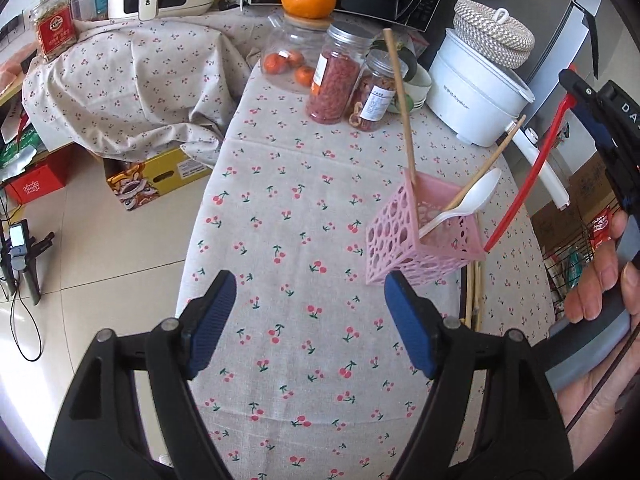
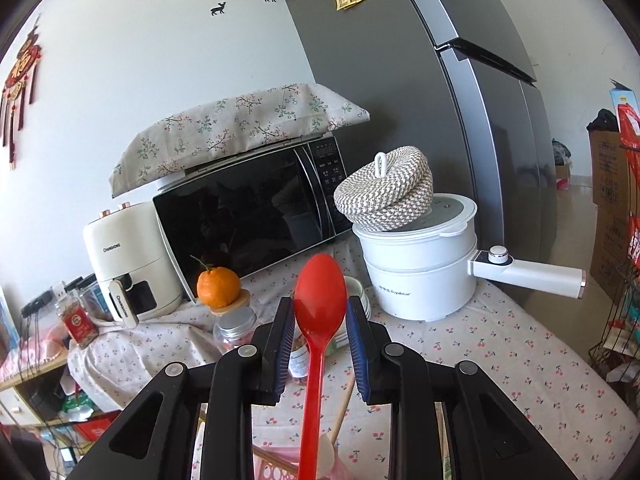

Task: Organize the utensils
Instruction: 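Lift both spoons and lower them into the pink basket with both tools, then open both tools and withdraw them from the basket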

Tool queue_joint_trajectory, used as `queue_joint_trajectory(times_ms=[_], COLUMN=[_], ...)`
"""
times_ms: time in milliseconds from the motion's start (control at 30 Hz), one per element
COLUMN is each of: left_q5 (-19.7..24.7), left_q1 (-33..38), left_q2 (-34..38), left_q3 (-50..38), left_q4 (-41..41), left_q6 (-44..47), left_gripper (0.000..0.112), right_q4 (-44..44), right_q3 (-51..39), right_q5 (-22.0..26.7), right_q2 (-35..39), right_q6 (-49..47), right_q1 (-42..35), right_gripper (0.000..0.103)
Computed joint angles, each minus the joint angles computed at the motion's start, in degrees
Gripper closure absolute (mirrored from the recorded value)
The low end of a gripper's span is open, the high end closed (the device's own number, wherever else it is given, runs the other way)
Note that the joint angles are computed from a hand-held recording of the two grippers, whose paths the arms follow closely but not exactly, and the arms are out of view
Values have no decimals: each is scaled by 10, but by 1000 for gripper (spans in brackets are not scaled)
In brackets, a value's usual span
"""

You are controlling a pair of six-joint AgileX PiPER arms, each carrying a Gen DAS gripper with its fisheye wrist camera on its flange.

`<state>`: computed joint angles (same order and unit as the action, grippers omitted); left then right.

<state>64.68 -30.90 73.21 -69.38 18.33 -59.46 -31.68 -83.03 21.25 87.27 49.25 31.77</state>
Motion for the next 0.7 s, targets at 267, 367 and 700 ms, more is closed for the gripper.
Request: queue_joint_trajectory(times_ms=[267, 367, 700], left_q5=[-8, -7, -8], left_q1=[29, 39, 28], left_q2=[-16, -21, -27], left_q3=[18, 21, 15], left_q4=[-25, -29, -23], left_q6=[32, 39, 31], left_gripper=[35, 35, 35], right_q4=[-248, -228, -1], right_q3=[-13, -15, -19], right_q5=[45, 46, 44], right_q2=[52, 61, 26], right_q6=[244, 239, -13], right_q1=[55, 53, 37], right_gripper=[76, 76, 58])
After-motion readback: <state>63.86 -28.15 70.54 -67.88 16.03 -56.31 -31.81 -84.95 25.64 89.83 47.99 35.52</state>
